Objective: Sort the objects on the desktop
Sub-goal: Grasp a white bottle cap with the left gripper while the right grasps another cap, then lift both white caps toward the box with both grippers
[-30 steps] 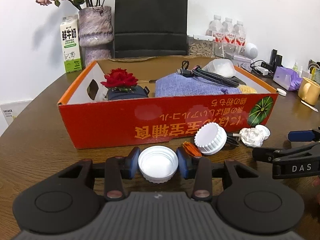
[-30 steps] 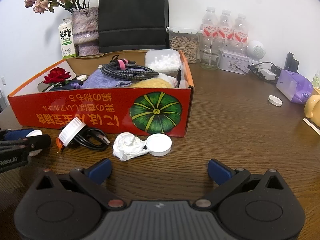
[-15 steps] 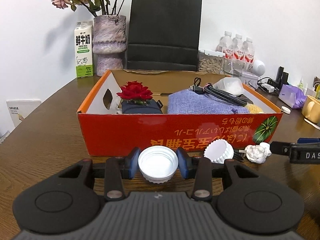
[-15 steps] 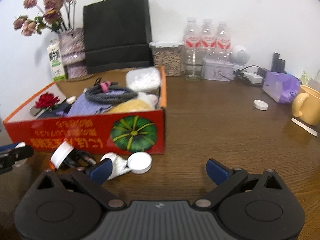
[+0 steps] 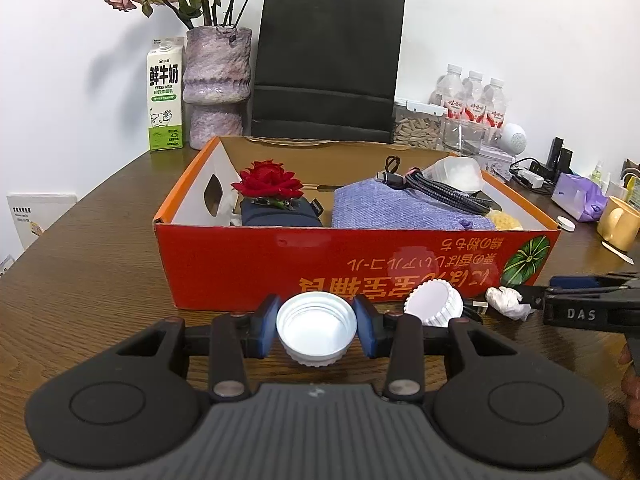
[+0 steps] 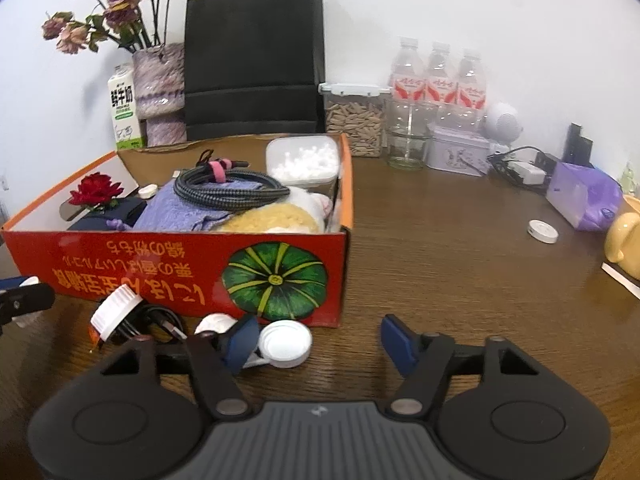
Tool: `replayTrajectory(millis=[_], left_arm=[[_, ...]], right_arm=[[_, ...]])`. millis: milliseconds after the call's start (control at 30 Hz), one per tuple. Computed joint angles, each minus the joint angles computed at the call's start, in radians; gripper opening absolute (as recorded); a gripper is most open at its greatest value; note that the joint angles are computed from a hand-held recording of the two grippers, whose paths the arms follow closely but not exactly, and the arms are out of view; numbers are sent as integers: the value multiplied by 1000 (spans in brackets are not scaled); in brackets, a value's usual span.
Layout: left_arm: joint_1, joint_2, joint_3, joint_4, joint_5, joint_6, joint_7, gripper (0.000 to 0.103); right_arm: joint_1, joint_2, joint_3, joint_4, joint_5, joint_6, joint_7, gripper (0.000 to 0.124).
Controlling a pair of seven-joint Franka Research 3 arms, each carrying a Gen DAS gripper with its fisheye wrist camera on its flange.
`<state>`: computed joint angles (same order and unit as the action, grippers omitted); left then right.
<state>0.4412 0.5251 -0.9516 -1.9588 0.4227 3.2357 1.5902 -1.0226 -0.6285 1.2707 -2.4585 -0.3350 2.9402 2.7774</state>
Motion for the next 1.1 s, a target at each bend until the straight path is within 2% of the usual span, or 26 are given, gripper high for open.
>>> replayTrajectory(millis=[67, 133, 167, 200, 567, 833, 933, 1000, 1067, 1100], left_arm=[[4, 3, -5, 1, 1, -1, 1, 40], [4, 2, -5, 1, 1, -1, 1, 40], [5, 4, -7, 1, 2, -3, 3, 40], [3, 3, -5, 1, 1, -3, 3, 40], [21, 10, -21, -5, 17, 16, -5, 40], [64, -1, -39, -41, 109, 115, -81, 40], [54, -20, -16, -48, 134, 168, -124, 40], [26, -40, 19, -47, 139, 212, -147, 40], [-8, -54, 52, -29, 141, 222, -168, 40], [-2, -45, 43, -13, 160, 211, -182, 40]], right_arm=[[1, 18, 0, -3, 0, 20, -3, 52], [9, 23, -7, -14, 4, 48, -3, 41], [15, 25, -12, -21, 9, 64, -3, 29], [18, 20, -12, -21, 12, 57, -5, 27], [62, -124, -34, -66, 64, 75, 38, 27], [92, -213, -43, -83, 95, 95, 50, 27], [91, -260, -38, -84, 114, 112, 59, 27], [81, -281, -32, -77, 128, 128, 61, 27], [64, -287, -26, -64, 139, 148, 51, 27], [53, -281, -22, -51, 144, 158, 40, 27]])
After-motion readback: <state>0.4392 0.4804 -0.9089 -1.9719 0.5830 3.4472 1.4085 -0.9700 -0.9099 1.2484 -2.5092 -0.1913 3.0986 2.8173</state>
